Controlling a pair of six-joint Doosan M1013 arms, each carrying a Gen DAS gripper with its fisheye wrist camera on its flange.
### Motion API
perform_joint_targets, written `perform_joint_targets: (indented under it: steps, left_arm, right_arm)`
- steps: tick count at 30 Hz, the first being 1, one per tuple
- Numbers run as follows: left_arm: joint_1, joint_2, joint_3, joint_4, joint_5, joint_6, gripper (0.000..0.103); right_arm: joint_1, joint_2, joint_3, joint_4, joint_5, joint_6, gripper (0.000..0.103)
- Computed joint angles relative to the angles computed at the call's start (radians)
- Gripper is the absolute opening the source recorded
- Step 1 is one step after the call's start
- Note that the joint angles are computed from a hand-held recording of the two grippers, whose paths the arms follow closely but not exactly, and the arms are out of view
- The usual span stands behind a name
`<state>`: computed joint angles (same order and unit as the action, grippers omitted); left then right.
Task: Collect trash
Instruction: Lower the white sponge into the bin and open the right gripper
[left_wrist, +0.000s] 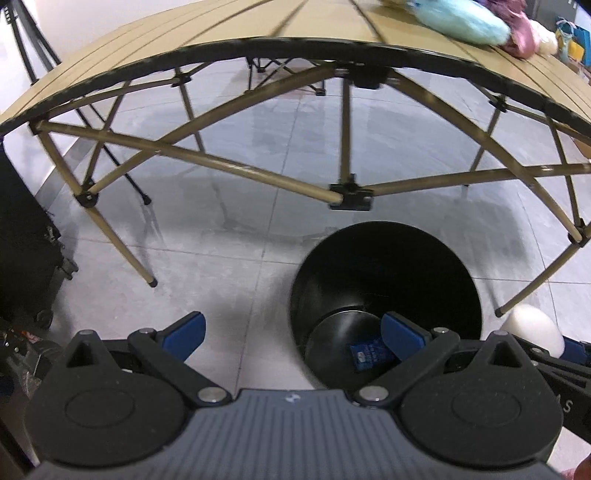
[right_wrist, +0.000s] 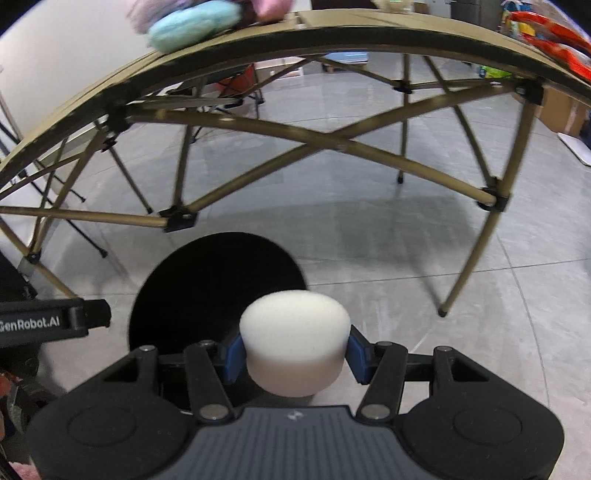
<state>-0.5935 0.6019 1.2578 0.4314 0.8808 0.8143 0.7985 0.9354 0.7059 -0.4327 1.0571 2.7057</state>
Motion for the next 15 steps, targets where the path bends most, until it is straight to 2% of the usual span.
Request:
perform_joint_targets:
  steps: [8, 15]
  left_arm:
    - [0.031, -0.028, 0.052, 0.018, -0.001, -0.043, 0.103]
    - [0.053, -0.044, 0.083, 0.021, -0.001, -0.068, 0.103]
  right_arm:
    - [0.004, 0.101, -0.191, 0.064, 0.057, -0.101, 0.054]
    - [0.006, 0.197, -0.373, 0.102, 0.138, -0.155, 0.054]
